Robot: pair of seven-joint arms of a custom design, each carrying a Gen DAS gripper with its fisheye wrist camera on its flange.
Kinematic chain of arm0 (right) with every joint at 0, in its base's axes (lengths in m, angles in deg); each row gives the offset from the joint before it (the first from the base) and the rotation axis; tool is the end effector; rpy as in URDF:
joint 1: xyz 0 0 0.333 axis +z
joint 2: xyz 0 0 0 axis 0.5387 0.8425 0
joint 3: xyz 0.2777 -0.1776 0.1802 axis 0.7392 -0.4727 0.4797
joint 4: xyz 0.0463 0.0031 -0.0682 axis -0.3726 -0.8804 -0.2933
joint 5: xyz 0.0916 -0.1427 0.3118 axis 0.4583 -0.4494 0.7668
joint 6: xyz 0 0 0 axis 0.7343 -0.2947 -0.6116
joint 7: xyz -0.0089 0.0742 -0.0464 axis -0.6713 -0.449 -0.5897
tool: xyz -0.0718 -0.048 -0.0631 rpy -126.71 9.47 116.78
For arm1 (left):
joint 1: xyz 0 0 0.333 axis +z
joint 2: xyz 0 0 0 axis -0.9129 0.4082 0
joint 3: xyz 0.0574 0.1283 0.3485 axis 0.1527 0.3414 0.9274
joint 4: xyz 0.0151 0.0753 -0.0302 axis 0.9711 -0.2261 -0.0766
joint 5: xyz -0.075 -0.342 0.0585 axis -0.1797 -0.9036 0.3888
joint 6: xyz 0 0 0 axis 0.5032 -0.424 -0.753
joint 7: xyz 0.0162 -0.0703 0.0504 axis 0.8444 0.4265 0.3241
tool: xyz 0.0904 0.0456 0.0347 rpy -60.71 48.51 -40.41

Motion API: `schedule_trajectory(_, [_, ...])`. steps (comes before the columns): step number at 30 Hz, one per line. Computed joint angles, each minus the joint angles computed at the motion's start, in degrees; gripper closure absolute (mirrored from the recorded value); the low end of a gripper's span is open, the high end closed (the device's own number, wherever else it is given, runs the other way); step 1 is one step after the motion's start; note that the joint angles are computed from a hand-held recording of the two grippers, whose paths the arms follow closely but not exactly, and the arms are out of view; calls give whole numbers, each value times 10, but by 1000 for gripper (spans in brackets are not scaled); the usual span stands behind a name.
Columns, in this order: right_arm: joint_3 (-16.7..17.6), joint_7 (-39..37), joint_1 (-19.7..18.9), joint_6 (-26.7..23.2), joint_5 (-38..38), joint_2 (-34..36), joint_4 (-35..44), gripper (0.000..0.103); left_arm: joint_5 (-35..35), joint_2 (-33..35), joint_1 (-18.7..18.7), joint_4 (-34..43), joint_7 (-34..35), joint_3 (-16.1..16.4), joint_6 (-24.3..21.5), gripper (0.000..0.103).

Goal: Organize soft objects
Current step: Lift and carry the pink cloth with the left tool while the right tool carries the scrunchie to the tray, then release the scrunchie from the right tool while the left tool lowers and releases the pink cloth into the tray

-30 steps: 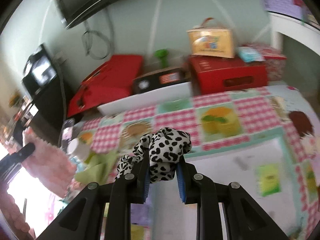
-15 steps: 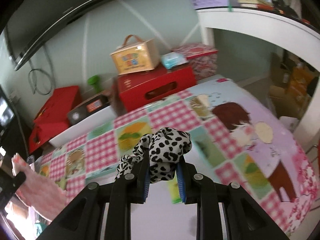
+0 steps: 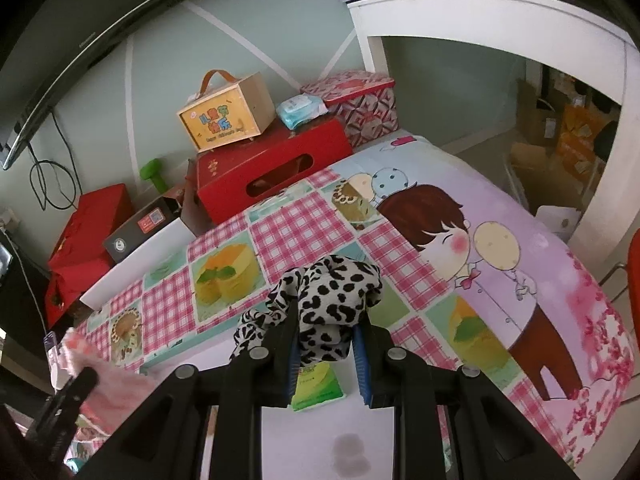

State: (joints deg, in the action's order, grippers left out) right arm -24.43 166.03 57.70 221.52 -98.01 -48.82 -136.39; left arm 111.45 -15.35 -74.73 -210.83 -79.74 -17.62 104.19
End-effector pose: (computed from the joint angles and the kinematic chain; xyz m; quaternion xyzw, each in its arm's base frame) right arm 0.5786 0.2365 0.5194 -0.5968 0.7228 -0.1589 0.3100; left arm 0.5277 -0.1969 0.4950 -0.6957 0.5985 -0.3145 0.2427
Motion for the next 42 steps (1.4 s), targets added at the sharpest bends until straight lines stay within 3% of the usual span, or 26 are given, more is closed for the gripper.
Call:
schedule_trajectory(6, [10, -27, -8, -1, 28, 8, 2, 78, 16, 30, -6, 15, -30, 8, -7, 84])
schedule_trajectory(12, [36, -103, -16, -9, 85, 31, 20, 78, -90, 57, -2, 15, 57, -4, -22, 84])
schedule_trajectory(19, [45, -173, -6, -33, 134, 61, 47, 78, -168, 78, -18, 21, 137, -5, -41, 84])
schedule_trajectory(35, [63, -282, 14, -109, 200, 125, 128, 78, -207, 104, -55, 60, 218, -1, -89, 82])
schedule_trajectory(39, [61, -283, 15, -129, 211, 136, 143, 77, -211, 106, -58, 62, 225, -1, -95, 77])
schedule_trajectory(41, [59, -282, 16, -135, 214, 139, 146, 77, -223, 105, -54, 62, 236, -6, -98, 71])
schedule_trajectory(42, [58, -282, 17, -136, 214, 139, 146, 77, -233, 105, -51, 63, 243, -9, -100, 63])
